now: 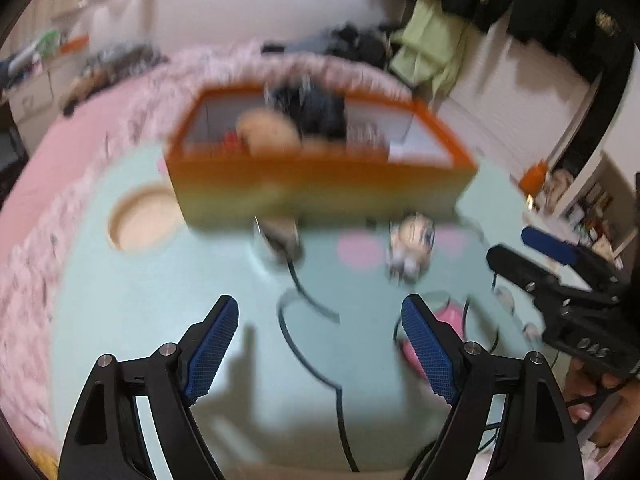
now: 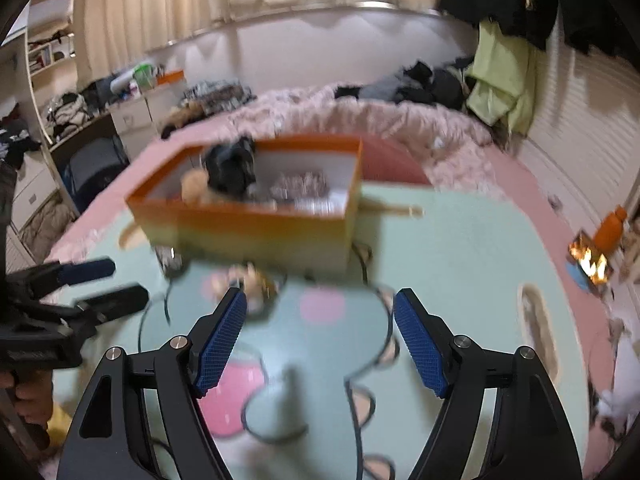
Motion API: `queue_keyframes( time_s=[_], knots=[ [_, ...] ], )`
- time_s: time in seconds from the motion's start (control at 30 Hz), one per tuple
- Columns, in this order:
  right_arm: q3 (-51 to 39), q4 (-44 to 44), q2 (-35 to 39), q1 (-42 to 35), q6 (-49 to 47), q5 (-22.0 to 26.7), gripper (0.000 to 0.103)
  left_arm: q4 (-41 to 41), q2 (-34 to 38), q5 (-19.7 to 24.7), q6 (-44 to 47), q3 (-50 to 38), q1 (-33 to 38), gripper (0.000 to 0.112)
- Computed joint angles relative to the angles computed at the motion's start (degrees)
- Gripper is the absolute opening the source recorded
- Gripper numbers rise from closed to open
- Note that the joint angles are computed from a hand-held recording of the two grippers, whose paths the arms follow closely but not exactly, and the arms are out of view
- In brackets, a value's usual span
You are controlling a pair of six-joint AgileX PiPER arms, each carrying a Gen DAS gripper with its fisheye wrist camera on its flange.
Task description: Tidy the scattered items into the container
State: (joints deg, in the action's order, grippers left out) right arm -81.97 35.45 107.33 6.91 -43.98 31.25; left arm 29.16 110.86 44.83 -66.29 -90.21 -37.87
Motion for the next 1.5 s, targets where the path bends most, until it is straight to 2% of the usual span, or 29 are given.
queue_keyframes(
  time_s=[0.07,0.13,0.2,0.27,0.37,0.4,0.47,0.57,0.63,0.8,1.5],
  knots=[
    [1.18,-2.23,-0.02,0.11,2.24,0.11,0.076,0.54,1.35,0.54,-0.15,-0.4,-0.53,0.083],
    [2.69,-5.29,-0.33,0.72,4.38,-1.52,0.076,5.96,2.82,3.86,-2.99,-1.82,-2.47,0.083],
    [3.62,-8.87,-0.38,1.35,7.46,-2.79,0.076,6.17,3.05,4.03,-3.12,-1.81,-2.64,0.085],
    [3.78,-11.25,-0.07,1.64,10.19,-2.8,0.076,6.97,3.53,4.57,-4.18,-1.69,-2.9,0.091],
    [2.83,-16.17,1.08,2.03,15.05,-2.06,0.076,7.9,5.39,8.77,-4.14,-4.13,-3.59,0.099],
    [2.83,-18.7,1.34,2.37,17.06,-2.11,0.077,7.48,5.28,8.21,-4.01,-3.85,-3.51,0.102],
    [5.01,-21.06,0.28,2.9,18.14,-4.88,0.082,8.0,5.66,8.34,-4.18,-4.15,-3.91,0.102],
    [6.17,-15.98,0.16,1.88,13.08,-5.28,0.087,8.45,5.97,8.01,-4.09,-4.38,-4.14,0.103],
    [6.29,-15.29,0.35,1.68,12.39,-5.18,0.093,8.57,6.06,7.91,-4.14,-4.43,-4.17,0.103],
    [6.24,-14.22,0.65,1.7,10.71,-4.85,0.098,9.16,5.99,7.35,-4.91,-3.73,-4.21,0.103],
    [5.84,-14.58,0.74,1.96,11.17,-4.46,0.098,9.33,5.39,6.93,-5.23,-2.68,-4.25,0.103]
  ],
)
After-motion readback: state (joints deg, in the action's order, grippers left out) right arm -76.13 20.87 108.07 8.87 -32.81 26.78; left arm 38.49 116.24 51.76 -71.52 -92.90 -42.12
